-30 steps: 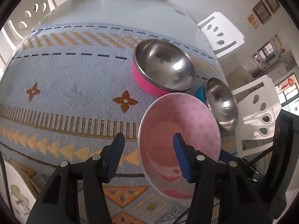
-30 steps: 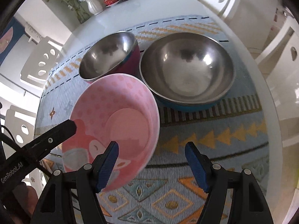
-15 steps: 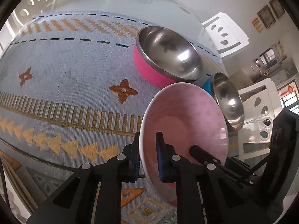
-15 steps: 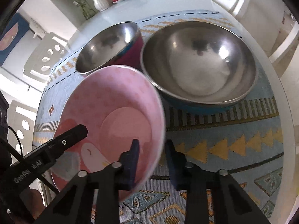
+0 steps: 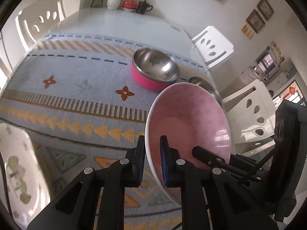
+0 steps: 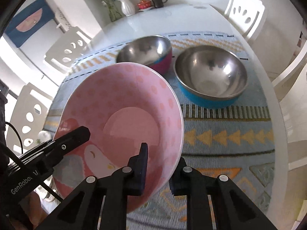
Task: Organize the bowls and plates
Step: 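Lift the pink bowl and lower it beside the plate stack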
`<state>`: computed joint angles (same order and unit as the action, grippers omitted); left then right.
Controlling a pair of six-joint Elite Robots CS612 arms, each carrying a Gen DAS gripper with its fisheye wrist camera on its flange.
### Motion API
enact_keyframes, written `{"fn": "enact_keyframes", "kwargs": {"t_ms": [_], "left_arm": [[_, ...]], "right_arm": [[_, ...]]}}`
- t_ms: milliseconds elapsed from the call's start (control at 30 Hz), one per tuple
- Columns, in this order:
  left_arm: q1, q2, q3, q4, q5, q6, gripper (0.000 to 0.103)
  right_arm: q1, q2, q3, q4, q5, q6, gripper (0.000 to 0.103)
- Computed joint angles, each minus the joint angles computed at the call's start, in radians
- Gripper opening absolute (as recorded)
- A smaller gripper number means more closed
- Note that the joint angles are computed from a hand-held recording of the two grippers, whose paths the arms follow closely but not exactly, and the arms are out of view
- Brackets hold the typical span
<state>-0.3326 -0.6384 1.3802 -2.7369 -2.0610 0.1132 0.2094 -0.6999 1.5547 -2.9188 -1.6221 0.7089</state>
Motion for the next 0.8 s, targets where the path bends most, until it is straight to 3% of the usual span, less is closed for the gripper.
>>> {"fn": "enact_keyframes", "kwargs": {"t_ms": [300,800], "left_arm": [[0.015,-0.054,0.092,-0.029,0.0,-0.002,0.012],[0.011,-0.039,0.106,0.067,0.046,-0.023,0.012]], "right_arm": [[0.025,-0.046,0.035,0.048,0.038,0.013,0.018],[0.025,-0.007,-0.001,0.182,0.12,0.029,0.019]]}}
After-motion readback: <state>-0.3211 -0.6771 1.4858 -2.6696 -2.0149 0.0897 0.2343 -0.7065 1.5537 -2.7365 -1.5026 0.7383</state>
